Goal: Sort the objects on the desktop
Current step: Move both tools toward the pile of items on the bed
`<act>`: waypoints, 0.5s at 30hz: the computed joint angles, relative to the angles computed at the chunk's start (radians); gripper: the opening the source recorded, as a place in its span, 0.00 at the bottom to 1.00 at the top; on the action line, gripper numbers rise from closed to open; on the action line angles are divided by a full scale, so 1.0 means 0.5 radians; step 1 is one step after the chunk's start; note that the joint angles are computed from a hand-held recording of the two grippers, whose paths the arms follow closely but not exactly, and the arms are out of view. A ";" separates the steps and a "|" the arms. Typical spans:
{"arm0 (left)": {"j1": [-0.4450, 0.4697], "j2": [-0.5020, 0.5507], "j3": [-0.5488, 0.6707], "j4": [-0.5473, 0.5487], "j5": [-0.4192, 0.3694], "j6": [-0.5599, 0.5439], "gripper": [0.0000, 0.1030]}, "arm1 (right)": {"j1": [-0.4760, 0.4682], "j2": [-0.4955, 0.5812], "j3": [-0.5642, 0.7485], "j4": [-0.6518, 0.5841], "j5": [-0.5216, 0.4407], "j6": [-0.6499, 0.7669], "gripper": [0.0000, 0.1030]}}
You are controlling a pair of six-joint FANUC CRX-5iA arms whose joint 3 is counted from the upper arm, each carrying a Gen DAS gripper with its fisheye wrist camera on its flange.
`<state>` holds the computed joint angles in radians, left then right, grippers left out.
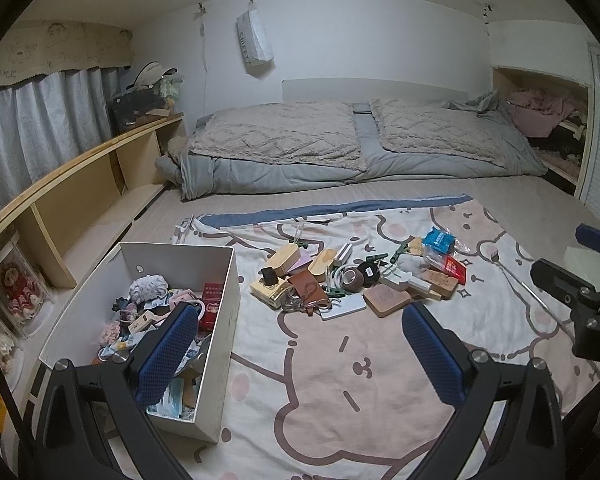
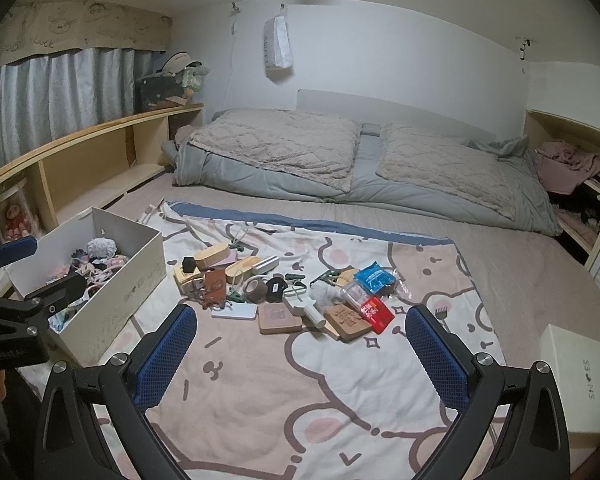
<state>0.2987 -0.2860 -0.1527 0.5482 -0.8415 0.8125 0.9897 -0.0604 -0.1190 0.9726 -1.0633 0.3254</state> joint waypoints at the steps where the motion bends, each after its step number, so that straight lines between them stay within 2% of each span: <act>1: 0.010 0.007 0.001 0.016 0.000 -0.007 1.00 | -0.008 0.000 0.009 -0.006 -0.001 0.012 1.00; 10: -0.025 0.079 0.133 0.019 0.111 0.077 1.00 | -0.101 0.017 0.093 0.006 0.041 0.055 1.00; 15: -0.062 0.124 0.197 0.033 0.248 0.064 1.00 | -0.180 0.043 0.178 -0.094 0.113 0.119 1.00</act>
<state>0.2680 -0.2242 -0.0542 0.5648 -0.7173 0.8447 0.8999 -0.0391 -0.0299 0.9257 -1.0065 0.3851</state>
